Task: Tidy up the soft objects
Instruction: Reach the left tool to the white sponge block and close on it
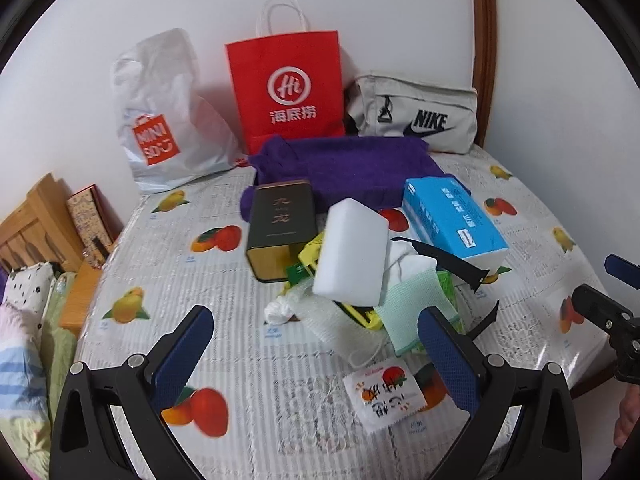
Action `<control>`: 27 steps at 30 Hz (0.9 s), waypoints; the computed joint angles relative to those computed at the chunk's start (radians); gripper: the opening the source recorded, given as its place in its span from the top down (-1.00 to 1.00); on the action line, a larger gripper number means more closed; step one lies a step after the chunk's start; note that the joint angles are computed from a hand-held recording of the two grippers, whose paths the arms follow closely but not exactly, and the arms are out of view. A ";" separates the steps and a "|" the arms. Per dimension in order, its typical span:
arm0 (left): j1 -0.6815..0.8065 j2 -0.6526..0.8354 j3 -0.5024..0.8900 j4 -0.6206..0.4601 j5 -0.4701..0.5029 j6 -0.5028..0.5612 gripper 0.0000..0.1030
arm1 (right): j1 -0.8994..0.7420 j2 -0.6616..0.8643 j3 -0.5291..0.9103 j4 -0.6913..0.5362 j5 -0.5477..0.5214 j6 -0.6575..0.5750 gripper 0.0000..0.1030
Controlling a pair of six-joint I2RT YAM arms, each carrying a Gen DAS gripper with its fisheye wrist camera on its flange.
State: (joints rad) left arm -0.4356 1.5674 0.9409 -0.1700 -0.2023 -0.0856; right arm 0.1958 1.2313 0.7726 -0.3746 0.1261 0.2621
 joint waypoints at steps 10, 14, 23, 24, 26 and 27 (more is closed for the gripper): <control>-0.037 0.239 0.142 0.065 -0.058 0.086 -1.00 | -0.076 0.103 -0.048 0.102 -0.080 -0.031 -0.99; -0.056 0.312 0.198 0.067 -0.110 0.124 -1.00 | -0.101 0.141 -0.053 0.133 -0.108 -0.044 -0.99; -0.024 0.390 0.247 0.071 -0.071 0.135 -0.01 | -0.092 0.239 -0.035 0.167 -0.122 -0.057 -0.99; -0.016 0.373 0.229 0.087 -0.049 0.132 0.00 | -0.090 0.248 -0.032 0.170 -0.125 -0.057 -0.99; 0.005 0.329 0.191 0.108 0.008 0.120 0.01 | -0.082 0.265 -0.027 0.182 -0.131 -0.056 -0.99; 0.013 0.313 0.181 0.111 0.035 0.117 0.01 | -0.080 0.269 -0.027 0.187 -0.134 -0.059 -0.99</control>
State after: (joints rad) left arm -0.4223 1.8801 1.1216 -0.0589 -0.1669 0.0310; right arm 0.1158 1.5006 0.7455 -0.1874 -0.0076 0.2031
